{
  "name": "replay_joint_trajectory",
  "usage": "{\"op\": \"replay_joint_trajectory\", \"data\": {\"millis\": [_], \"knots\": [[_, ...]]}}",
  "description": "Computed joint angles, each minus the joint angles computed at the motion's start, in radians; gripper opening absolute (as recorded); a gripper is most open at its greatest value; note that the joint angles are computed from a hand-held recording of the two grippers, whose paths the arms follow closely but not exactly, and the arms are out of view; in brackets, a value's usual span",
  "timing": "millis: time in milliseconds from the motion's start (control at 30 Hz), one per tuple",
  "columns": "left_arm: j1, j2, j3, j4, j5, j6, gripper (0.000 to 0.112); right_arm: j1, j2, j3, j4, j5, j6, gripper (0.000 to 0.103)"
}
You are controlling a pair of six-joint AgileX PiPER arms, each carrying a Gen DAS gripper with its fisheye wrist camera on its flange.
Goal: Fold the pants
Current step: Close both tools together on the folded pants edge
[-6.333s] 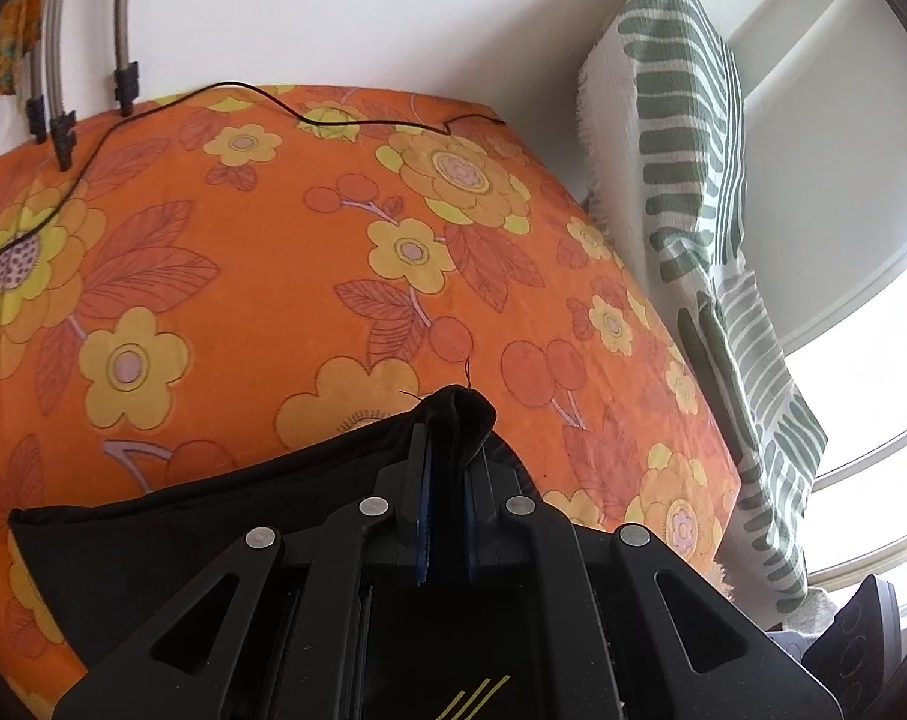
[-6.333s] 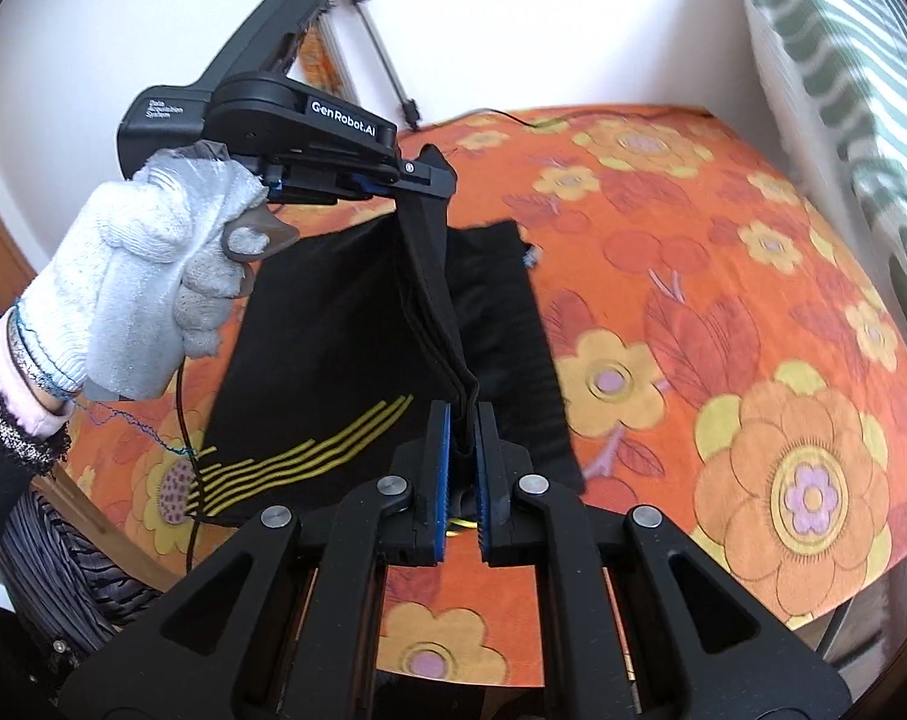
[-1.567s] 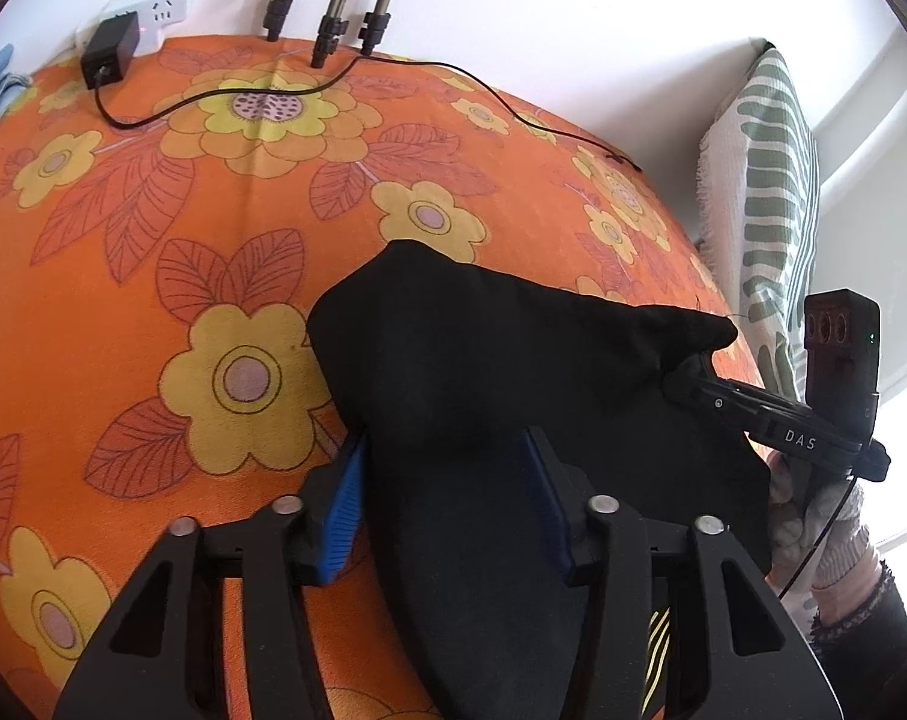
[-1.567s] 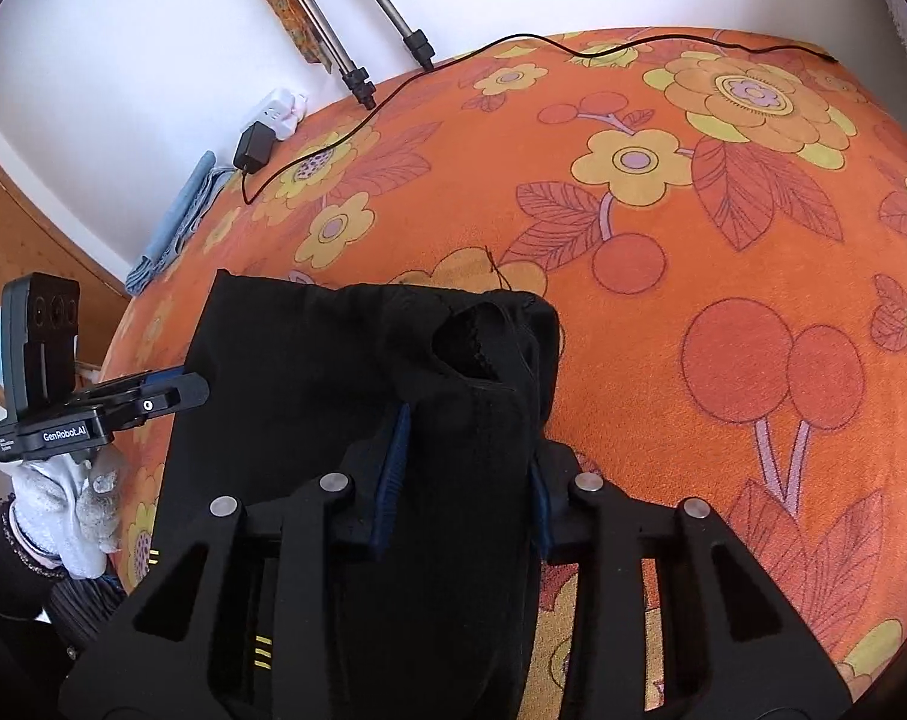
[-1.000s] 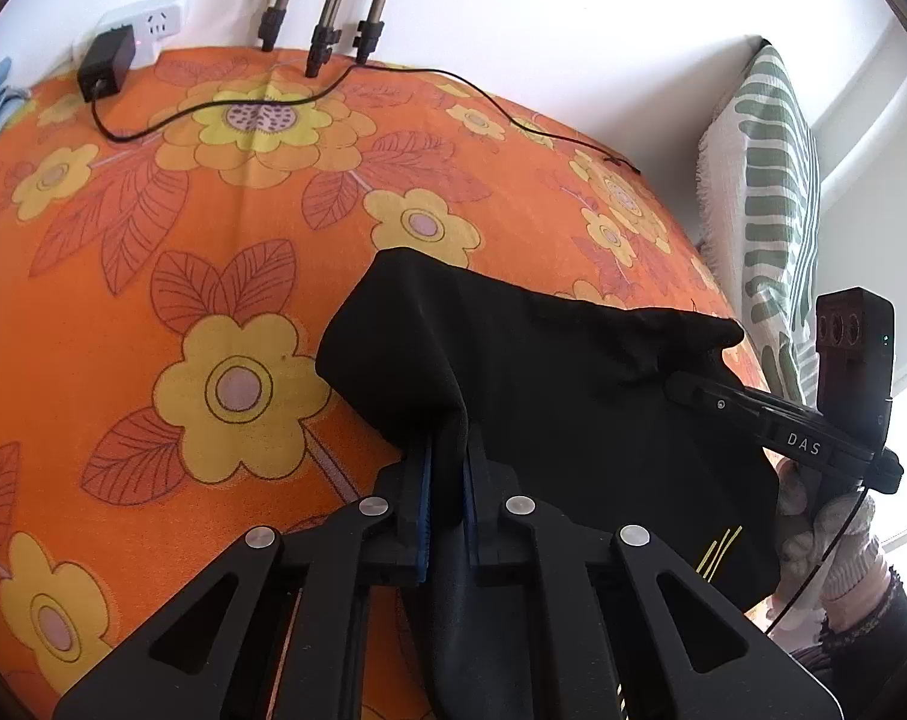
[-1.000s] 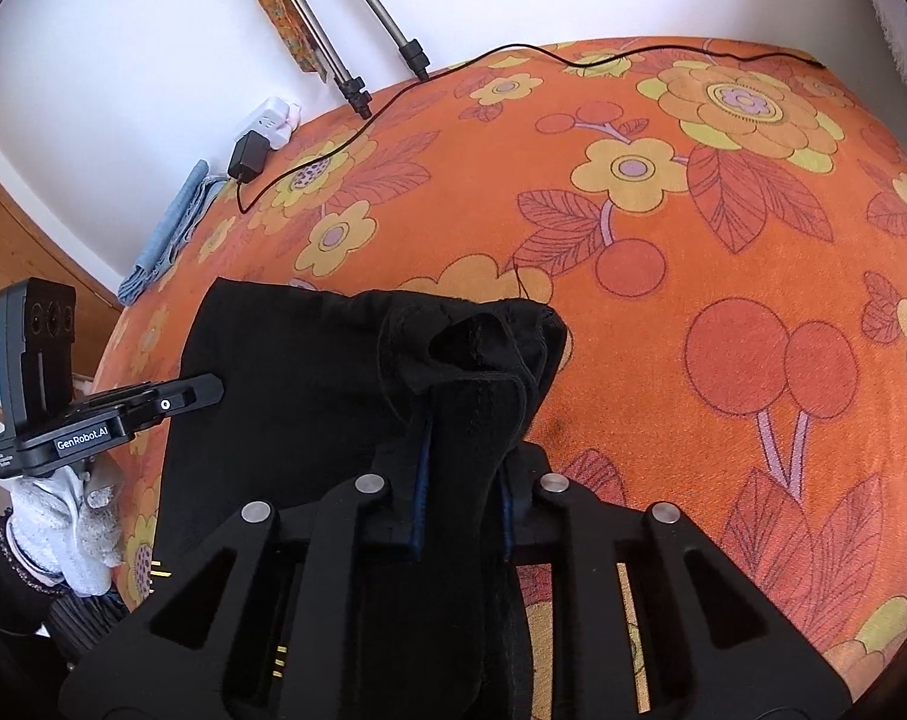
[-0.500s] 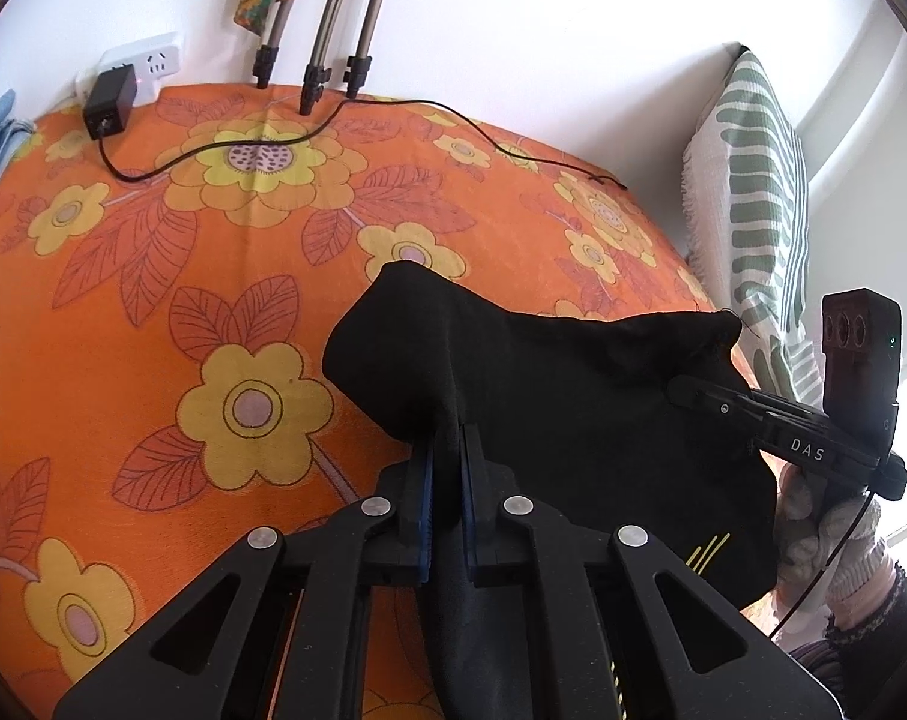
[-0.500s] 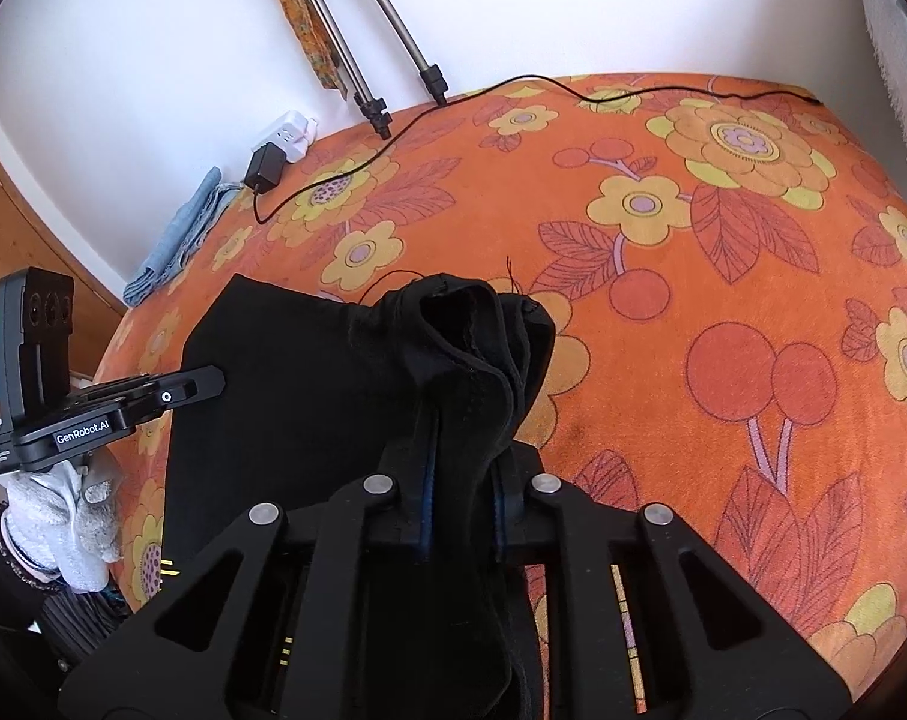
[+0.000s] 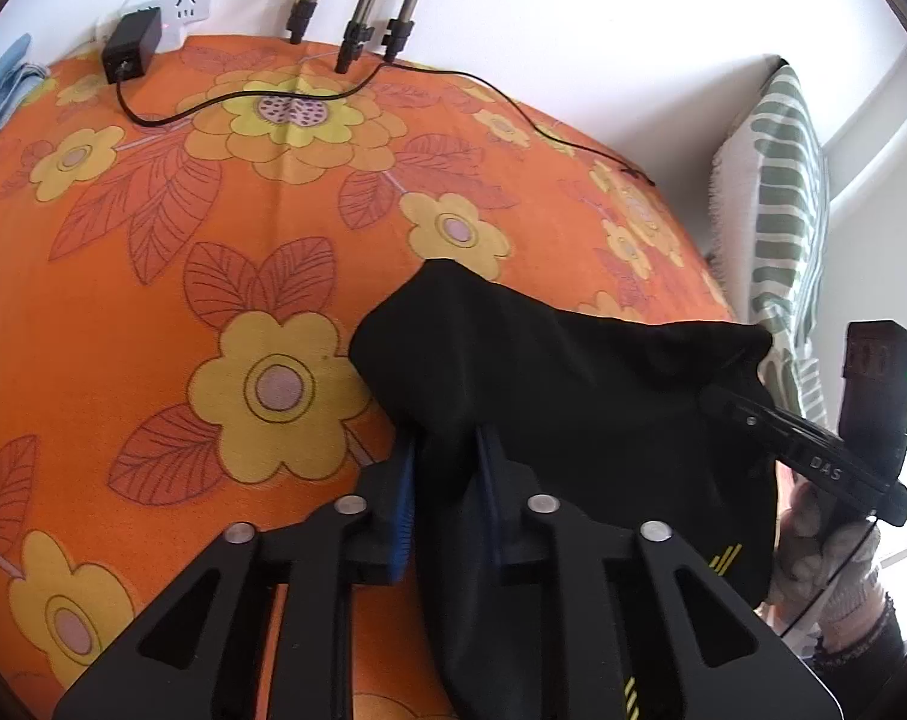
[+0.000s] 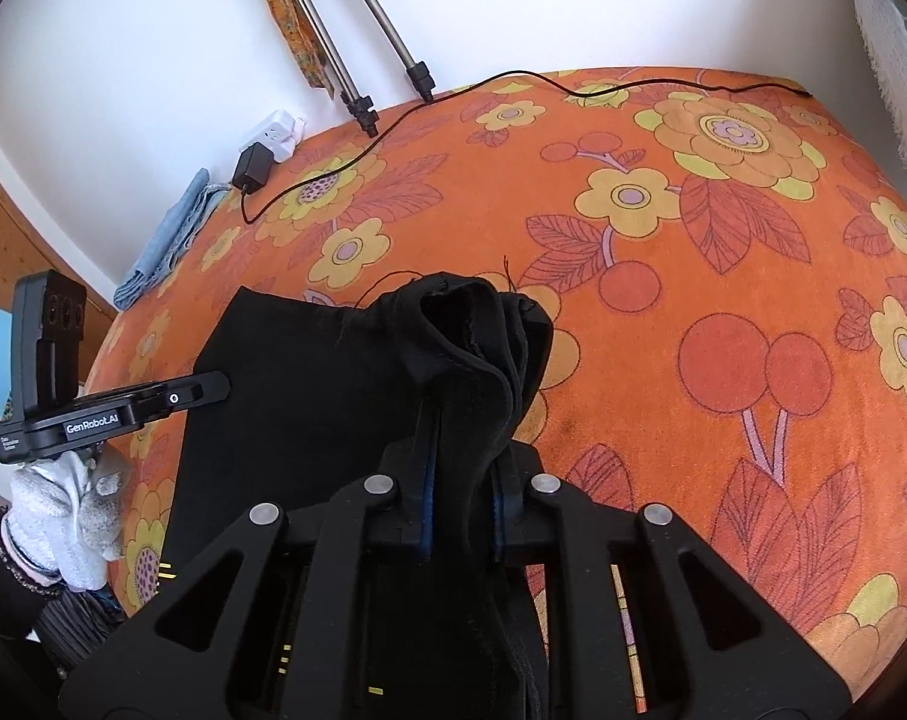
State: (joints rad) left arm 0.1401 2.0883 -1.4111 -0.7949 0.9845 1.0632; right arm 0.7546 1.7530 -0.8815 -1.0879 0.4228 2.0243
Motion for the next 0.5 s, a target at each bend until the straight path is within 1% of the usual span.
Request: {"op": "replay_joint_trajectory", "data": {"millis": [67,167,200,300,400,500], "knots": [[-0.007,-0.007,0.015,-0.006,-0.028,0.021,0.028,0.000,0.003,-0.005,0.009,0.003,-0.014,0.013],[-0.020,-0.018,0.034,-0.018,-0.049,0.052,0.038,-0.008,0.004,-0.001,0.008,-0.009,-0.011,0.013],[-0.022,-0.020,0.039,-0.023,-0.056,0.059,0.039,-0.012,0.004,0.004,0.002,-0.016,-0.003,0.013],[-0.024,-0.015,0.031,-0.022,-0.060,0.039,0.039,-0.020,0.001,0.015,-0.017,-0.033,0.022,0.013],[-0.030,-0.024,0.045,-0.017,-0.085,0.050,0.039,-0.025,-0.003,0.025,-0.029,-0.045,0.026,0.014],[-0.038,-0.037,0.070,-0.031,-0.114,0.088,0.039,-0.042,0.005,0.025,-0.003,-0.058,-0.010,0.021]]}}
